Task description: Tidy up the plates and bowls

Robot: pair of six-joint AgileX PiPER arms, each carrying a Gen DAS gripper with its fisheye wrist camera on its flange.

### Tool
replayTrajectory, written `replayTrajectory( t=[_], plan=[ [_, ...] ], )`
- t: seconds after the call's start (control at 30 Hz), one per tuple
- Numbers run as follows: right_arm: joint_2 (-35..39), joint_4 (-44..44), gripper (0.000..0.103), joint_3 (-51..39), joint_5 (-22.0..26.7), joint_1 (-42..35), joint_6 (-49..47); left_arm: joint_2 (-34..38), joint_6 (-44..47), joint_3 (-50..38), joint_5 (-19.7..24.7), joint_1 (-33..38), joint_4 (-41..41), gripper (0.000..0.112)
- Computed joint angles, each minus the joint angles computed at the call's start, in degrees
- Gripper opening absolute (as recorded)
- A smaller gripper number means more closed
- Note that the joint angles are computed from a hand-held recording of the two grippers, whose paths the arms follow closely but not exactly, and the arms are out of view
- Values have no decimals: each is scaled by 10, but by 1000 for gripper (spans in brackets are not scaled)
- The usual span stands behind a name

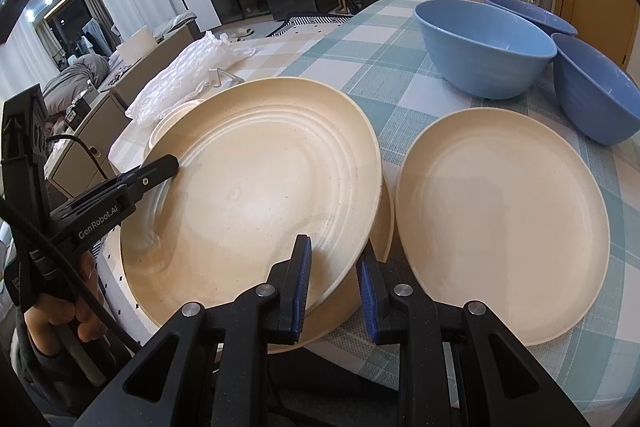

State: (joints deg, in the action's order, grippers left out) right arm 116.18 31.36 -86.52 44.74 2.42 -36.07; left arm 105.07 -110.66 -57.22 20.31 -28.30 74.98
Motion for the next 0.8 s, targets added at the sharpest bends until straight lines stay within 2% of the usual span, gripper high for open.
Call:
replayTrajectory(
  t=[0.7,0.8],
  plan=[
    [20,-39,23,-11,2,12,28,44,-31,-1,-38,16,31,12],
    [15,-42,24,-9,-2,12,30,42,-3,-4,-41,20,6,12]
  ],
)
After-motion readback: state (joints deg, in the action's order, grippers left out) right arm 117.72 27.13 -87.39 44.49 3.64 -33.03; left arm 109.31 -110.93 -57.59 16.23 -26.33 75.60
